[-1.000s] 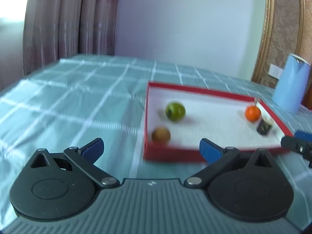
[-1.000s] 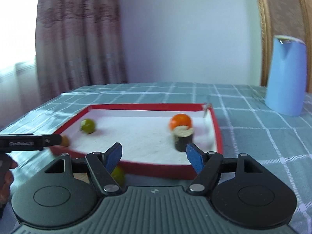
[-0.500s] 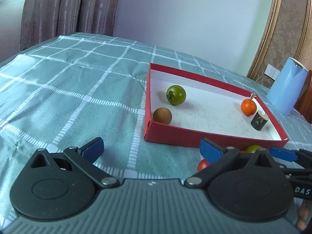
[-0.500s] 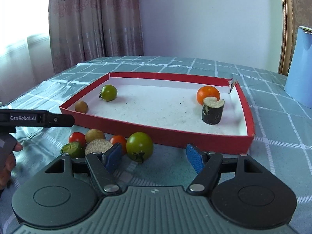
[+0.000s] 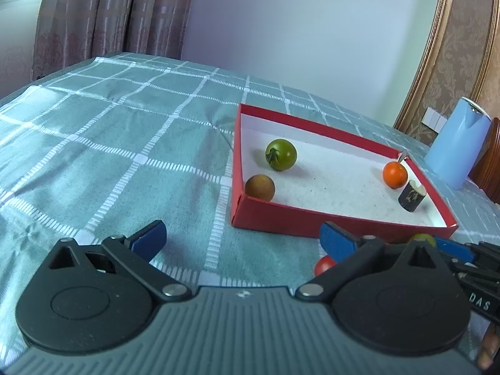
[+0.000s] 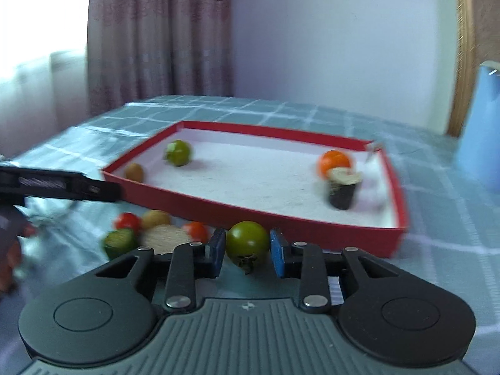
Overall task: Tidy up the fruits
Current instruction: 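Grasp a green tomato with the right gripper while the left grasps the cucumber slice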
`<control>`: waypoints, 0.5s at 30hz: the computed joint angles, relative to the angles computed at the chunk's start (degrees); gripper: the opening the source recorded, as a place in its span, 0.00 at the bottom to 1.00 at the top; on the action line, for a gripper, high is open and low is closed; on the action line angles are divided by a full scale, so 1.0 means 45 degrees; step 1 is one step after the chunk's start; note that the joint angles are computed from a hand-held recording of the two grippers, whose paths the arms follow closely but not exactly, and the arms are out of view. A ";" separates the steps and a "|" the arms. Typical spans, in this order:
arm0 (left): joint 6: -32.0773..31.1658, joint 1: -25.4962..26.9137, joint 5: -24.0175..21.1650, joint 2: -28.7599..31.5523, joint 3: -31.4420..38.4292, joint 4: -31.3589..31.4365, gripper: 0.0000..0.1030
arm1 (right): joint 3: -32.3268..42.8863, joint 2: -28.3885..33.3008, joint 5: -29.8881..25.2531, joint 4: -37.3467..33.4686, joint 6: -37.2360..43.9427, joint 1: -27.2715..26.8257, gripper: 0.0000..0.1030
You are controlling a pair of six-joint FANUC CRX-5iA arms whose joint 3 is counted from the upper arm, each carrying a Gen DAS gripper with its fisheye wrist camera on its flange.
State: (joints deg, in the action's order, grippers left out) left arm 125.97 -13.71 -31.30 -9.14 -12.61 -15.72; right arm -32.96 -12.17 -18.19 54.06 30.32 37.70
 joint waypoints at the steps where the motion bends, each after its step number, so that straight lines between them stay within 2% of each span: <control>1: 0.0116 -0.0110 0.0063 -0.0144 -0.0079 -0.0192 1.00 | -0.0166 -0.0091 -0.0004 0.0495 -0.0575 -0.0176 0.29; 3: 0.0728 -0.0509 0.0557 -0.0661 -0.0425 -0.1008 1.00 | -0.0279 -0.0169 -0.0052 0.0716 -0.0979 -0.0383 0.29; 5: 0.2490 -0.1400 0.0600 -0.1038 -0.0446 -0.2862 1.00 | -0.0080 -0.0117 -0.0250 -0.0110 -0.0540 -0.0413 0.29; 7: 0.3628 -0.2342 0.0338 -0.1109 -0.0301 -0.4495 1.00 | 0.0245 -0.0010 -0.0442 -0.1249 0.0231 -0.0353 0.29; 9: 0.4516 -0.3642 -0.1040 -0.0682 0.0437 -0.6323 1.00 | 0.0170 -0.0033 -0.0358 -0.1043 0.0095 -0.0393 0.29; 10: 0.4857 -0.4350 -0.2111 -0.0294 0.0952 -0.7202 1.00 | 0.0134 -0.0023 -0.0361 -0.0878 0.0051 -0.0384 0.29; 11: 0.4721 -0.4857 -0.3044 0.0138 0.1440 -0.7690 1.00 | 0.0094 -0.0039 -0.0393 -0.0716 -0.0043 -0.0362 0.29; 12: 0.4276 -0.5054 -0.3442 0.0405 0.1707 -0.7745 1.00 | 0.0073 -0.0045 -0.0397 -0.0635 -0.0081 -0.0354 0.29; 15: 0.3114 -0.5198 -0.3787 0.0890 0.2151 -0.7376 1.00 | 0.0081 -0.0032 -0.0394 -0.0660 -0.0048 -0.0350 0.29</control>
